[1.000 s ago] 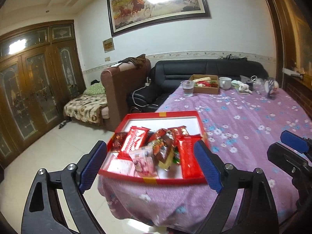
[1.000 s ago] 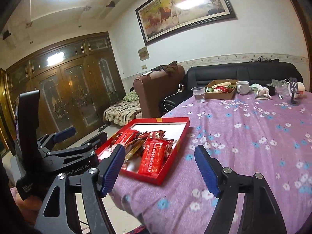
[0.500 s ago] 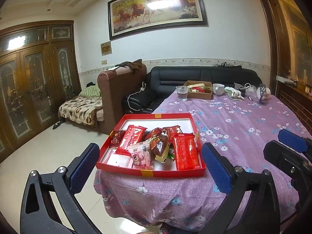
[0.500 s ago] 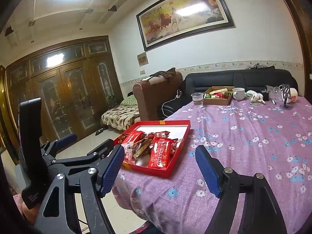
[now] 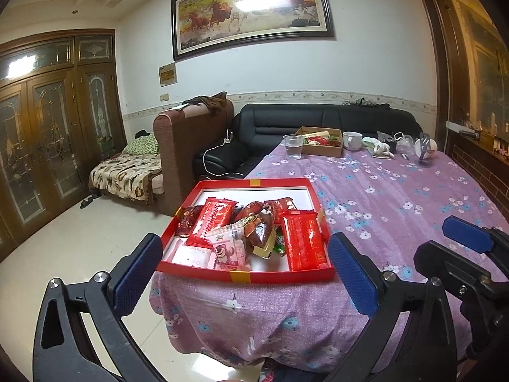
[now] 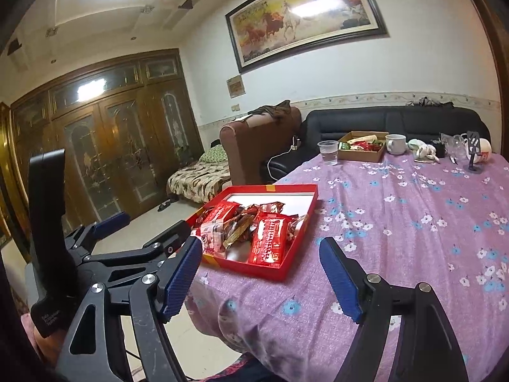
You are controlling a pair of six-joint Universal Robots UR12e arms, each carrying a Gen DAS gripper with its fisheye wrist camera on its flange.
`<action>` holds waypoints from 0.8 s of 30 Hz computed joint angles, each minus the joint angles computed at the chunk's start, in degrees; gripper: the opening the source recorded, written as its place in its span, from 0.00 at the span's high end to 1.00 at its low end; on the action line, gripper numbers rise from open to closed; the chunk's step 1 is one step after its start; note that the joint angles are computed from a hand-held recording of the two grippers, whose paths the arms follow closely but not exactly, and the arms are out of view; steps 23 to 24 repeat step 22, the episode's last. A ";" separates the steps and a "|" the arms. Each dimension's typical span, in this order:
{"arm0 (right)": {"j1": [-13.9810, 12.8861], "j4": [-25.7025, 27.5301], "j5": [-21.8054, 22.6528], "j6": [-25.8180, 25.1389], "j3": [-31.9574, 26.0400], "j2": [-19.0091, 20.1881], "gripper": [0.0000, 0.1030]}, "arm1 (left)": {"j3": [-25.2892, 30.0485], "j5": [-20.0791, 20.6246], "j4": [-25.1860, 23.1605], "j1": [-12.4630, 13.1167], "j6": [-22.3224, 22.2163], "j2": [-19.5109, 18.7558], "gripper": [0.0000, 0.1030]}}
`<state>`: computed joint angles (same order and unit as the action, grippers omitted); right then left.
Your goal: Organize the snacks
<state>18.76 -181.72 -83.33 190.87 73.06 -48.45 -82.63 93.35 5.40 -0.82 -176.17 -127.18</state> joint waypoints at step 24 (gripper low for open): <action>-0.04 0.35 0.26 0.48 -0.10 0.18 0.24 | -1.59 -1.56 8.18 0.21 1.49 -0.35 0.00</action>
